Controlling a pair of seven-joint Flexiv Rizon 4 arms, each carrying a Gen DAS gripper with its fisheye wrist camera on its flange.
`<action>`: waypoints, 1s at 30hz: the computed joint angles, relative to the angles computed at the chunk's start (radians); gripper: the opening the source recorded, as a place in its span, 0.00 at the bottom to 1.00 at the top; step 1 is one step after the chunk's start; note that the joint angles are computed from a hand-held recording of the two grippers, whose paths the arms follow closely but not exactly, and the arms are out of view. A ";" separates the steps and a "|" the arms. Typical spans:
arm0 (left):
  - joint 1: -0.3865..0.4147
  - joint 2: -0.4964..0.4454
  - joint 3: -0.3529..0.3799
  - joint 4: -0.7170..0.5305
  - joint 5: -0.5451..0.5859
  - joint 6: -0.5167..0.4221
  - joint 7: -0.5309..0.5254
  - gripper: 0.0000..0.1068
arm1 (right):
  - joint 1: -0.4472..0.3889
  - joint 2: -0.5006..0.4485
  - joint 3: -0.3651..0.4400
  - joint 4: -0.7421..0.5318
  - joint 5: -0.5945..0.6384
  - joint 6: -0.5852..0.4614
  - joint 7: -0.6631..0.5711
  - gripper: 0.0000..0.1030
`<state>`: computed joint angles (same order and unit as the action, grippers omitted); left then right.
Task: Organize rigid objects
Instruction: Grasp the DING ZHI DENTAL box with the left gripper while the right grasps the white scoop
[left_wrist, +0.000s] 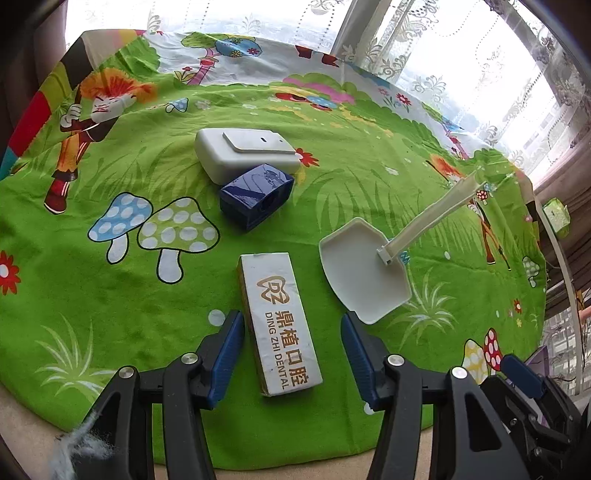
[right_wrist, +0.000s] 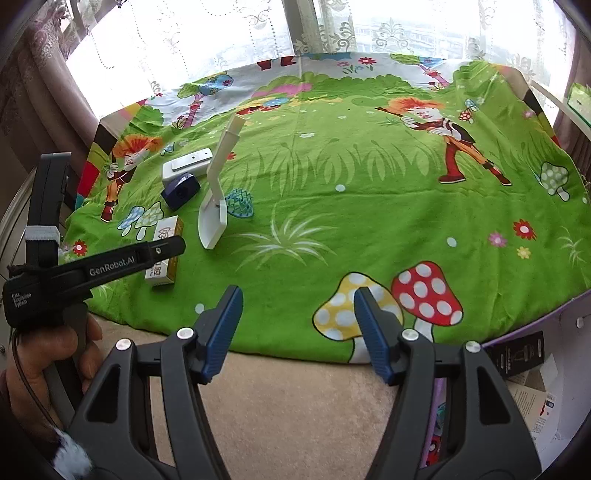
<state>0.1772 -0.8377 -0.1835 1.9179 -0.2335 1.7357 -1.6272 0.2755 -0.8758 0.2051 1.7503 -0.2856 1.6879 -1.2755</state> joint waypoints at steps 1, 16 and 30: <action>-0.019 -0.001 0.021 -0.008 -0.001 -0.006 0.002 0.50 | -0.001 -0.007 0.006 -0.015 -0.004 -0.008 -0.002 0.65; 0.059 -0.035 -0.041 0.034 0.070 0.153 -0.045 0.32 | -0.003 -0.130 0.107 -0.239 -0.011 -0.123 -0.083 0.67; 0.117 -0.057 -0.073 0.043 0.159 0.211 -0.132 0.32 | 0.043 -0.235 0.139 -0.452 0.071 -0.262 -0.180 0.67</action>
